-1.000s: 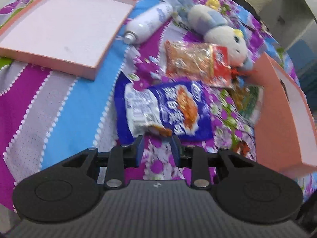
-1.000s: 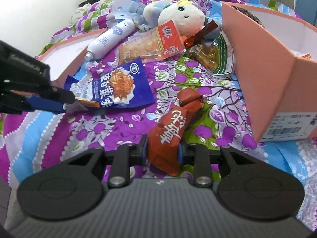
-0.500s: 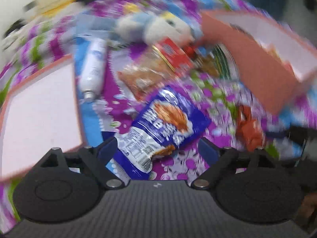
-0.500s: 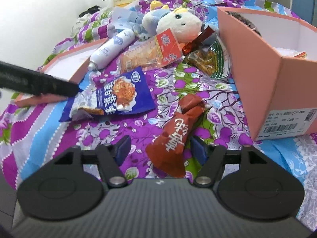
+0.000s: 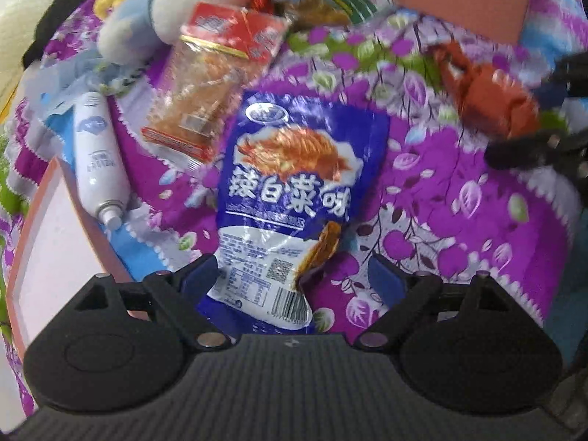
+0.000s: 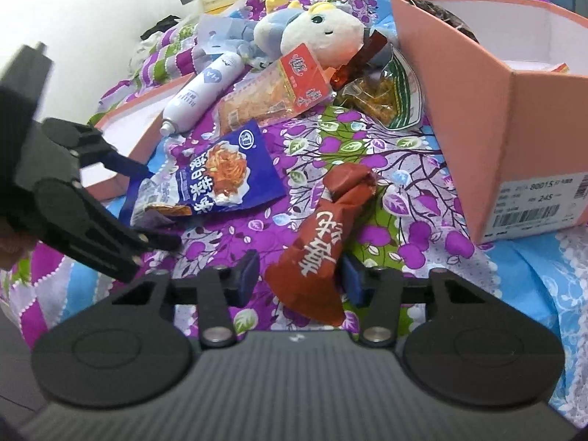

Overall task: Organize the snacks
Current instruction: 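Lift blue bag in left tool while right tool lifts brown packet toward deep box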

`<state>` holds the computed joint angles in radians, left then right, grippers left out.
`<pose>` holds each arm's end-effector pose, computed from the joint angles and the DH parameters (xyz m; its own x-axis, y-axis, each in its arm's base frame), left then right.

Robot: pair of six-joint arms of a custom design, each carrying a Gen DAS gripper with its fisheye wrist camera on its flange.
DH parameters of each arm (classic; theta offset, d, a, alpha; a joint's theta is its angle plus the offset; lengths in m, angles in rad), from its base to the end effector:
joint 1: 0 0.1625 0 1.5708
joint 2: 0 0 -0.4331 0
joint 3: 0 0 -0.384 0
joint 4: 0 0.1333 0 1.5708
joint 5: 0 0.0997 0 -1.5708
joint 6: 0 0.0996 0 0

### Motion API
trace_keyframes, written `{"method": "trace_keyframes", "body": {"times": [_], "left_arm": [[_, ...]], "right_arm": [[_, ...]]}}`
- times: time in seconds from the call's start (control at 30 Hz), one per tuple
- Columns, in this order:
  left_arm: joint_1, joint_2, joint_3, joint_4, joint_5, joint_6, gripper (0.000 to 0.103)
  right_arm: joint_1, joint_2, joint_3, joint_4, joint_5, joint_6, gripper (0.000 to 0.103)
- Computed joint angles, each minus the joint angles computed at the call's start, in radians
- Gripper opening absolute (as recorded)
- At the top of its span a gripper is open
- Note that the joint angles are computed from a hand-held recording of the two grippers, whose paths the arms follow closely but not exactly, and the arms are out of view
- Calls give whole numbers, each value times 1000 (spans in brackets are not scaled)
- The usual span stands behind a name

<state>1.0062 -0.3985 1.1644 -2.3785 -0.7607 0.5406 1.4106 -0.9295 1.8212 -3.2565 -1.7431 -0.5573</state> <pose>-0.2430 -0.7675 -0.0001 -0.2381 0.7288 -0.6420 0.7665 0.5470 0.3366 0.0126 -0.6505 0.2131 -0.8680 -0.1302 0.4792 -0.4092 0.7343 -0.5417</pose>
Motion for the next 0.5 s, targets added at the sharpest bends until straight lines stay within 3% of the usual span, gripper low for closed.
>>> {"method": "trace_keyframes", "body": {"times": [0.07, 0.17, 0.23, 0.33, 0.5], "left_arm": [[6, 8, -19, 13, -9, -36, 90], [11, 10, -27, 13, -15, -54, 78], [12, 10, -27, 5, -8, -66, 63], [9, 12, -21, -17, 9, -86, 53], [-7, 9, -1, -41, 27, -162, 43]], "right_arm": [[0, 3, -6, 4, 0, -4, 46], [1, 9, -14, 8, -3, -9, 43], [1, 15, -19, 7, -4, -13, 41], [3, 26, -31, 9, -12, -13, 37], [6, 23, -36, 22, -18, -24, 32]]}}
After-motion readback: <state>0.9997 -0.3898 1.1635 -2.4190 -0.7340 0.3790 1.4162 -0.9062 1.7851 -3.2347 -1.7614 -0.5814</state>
